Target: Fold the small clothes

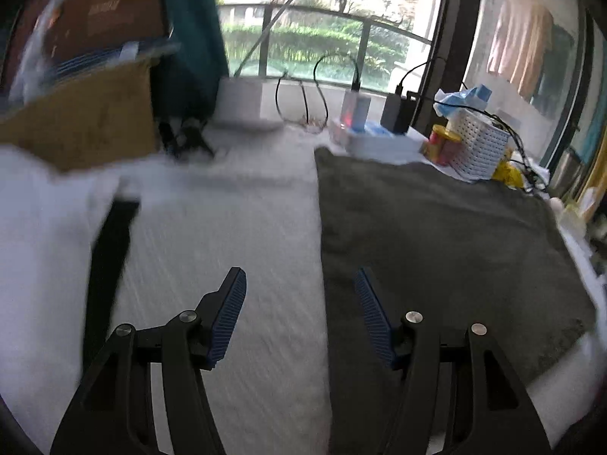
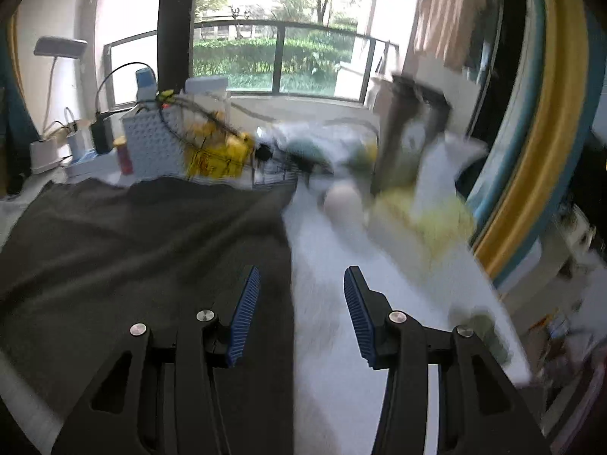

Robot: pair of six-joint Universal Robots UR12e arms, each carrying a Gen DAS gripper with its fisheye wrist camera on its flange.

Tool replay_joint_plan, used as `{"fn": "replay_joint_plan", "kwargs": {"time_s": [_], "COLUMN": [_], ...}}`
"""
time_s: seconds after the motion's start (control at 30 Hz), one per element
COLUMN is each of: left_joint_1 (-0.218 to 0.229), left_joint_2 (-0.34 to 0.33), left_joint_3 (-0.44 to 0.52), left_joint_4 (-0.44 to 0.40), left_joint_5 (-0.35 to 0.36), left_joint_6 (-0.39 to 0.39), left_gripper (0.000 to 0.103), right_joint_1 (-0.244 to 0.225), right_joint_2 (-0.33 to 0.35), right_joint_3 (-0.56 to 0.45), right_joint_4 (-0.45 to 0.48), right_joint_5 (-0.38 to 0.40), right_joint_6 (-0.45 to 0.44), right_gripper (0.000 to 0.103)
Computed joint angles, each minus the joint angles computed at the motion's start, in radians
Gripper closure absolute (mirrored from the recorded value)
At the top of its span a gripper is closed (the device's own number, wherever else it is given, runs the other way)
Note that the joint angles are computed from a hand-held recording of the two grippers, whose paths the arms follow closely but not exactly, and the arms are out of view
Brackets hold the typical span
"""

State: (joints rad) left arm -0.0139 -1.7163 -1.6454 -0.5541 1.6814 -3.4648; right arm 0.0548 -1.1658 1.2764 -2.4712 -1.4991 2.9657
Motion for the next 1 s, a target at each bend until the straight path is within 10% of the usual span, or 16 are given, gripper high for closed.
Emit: {"fn": "replay_joint_plan", "kwargs": {"time_s": [0.5, 0.6, 0.7, 0.73, 0.8, 1.0], "left_joint_1": [-0.016, -0.039, -0.060, -0.057, -0.043, -0.057], "left_joint_2": [0.078, 0.069, 0.059, 0.061, 0.071, 0.108], "left_joint_3": [-0.093, -0.079, -0.062, -0.064, -0.077, -0.082], "left_joint_4": [-0.085, -0.117, -0.144, -0.139, -0.116, -0.121], "left_joint_5": [-0.066, -0.006, 0.049, 0.036, -0.015, -0.033], "left_joint_6": [0.010, 0.065, 0.095, 0.095, 0.088, 0.050], "left_gripper": [0.040, 0.040, 0.041, 0.045, 0.098, 0.099], "right_joint_1": [-0.021, -0.020, -0.012, -0.015, -0.019, -0.019], "right_joint_2": [-0.130, -0.135, -0.137, -0.139, -0.145, -0.153], "right_joint_3": [0.210, 0.214, 0.221, 0.226, 0.235, 0.238], "right_joint_4": [0.053, 0.064, 0.047, 0.040, 0.029, 0.009], "right_joint_5": [0.049, 0.102, 0.080, 0.086, 0.092, 0.062], "right_joint_6": [0.108, 0.050, 0.010, 0.014, 0.012, -0.053], "right_gripper": [0.058, 0.096, 0.096, 0.097, 0.097, 0.097]}}
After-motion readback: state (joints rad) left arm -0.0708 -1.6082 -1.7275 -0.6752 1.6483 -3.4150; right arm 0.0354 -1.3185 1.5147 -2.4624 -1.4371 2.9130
